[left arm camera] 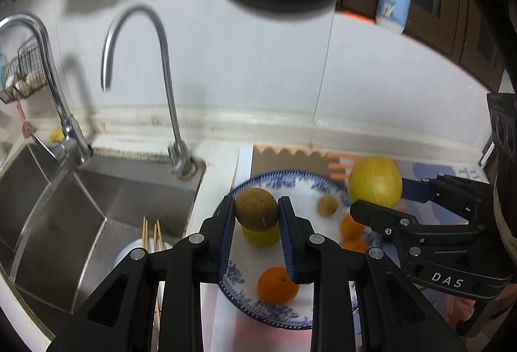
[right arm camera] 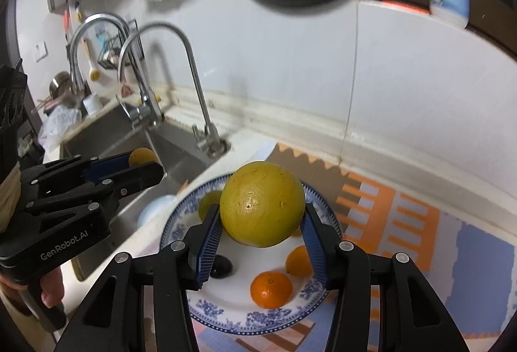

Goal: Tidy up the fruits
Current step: 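Lower both fruits onto the plate and open both grippers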

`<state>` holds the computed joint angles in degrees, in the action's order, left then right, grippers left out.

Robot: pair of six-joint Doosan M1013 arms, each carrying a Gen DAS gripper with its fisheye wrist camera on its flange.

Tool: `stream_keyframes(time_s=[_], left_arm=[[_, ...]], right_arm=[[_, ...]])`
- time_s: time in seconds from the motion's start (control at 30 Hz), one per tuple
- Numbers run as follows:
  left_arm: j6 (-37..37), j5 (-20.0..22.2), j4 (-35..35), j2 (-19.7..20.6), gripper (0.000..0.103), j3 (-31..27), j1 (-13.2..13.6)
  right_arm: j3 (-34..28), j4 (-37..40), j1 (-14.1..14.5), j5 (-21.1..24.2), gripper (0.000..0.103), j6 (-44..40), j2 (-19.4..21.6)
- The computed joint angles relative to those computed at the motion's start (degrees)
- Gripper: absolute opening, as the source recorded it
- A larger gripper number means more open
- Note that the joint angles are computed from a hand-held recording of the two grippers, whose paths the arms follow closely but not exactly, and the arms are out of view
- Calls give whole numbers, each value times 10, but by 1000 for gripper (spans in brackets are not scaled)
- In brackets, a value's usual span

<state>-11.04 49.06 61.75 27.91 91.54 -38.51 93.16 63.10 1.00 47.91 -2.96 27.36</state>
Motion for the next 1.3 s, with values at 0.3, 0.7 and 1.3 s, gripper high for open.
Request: stream_keyframes(time_s=[0.3,0.7,1.3], left_arm=[[46,-42,-69,17,27,2,22],[88,-85,-129,25,30,6,38],[38,-18,-7,4,53,-3,-12]], right_arm=[[-17,-78,16,-13,50,65,27],[-25,-119,28,-21,50,98,43],[25,13,-10,-36,52,-22,-10]])
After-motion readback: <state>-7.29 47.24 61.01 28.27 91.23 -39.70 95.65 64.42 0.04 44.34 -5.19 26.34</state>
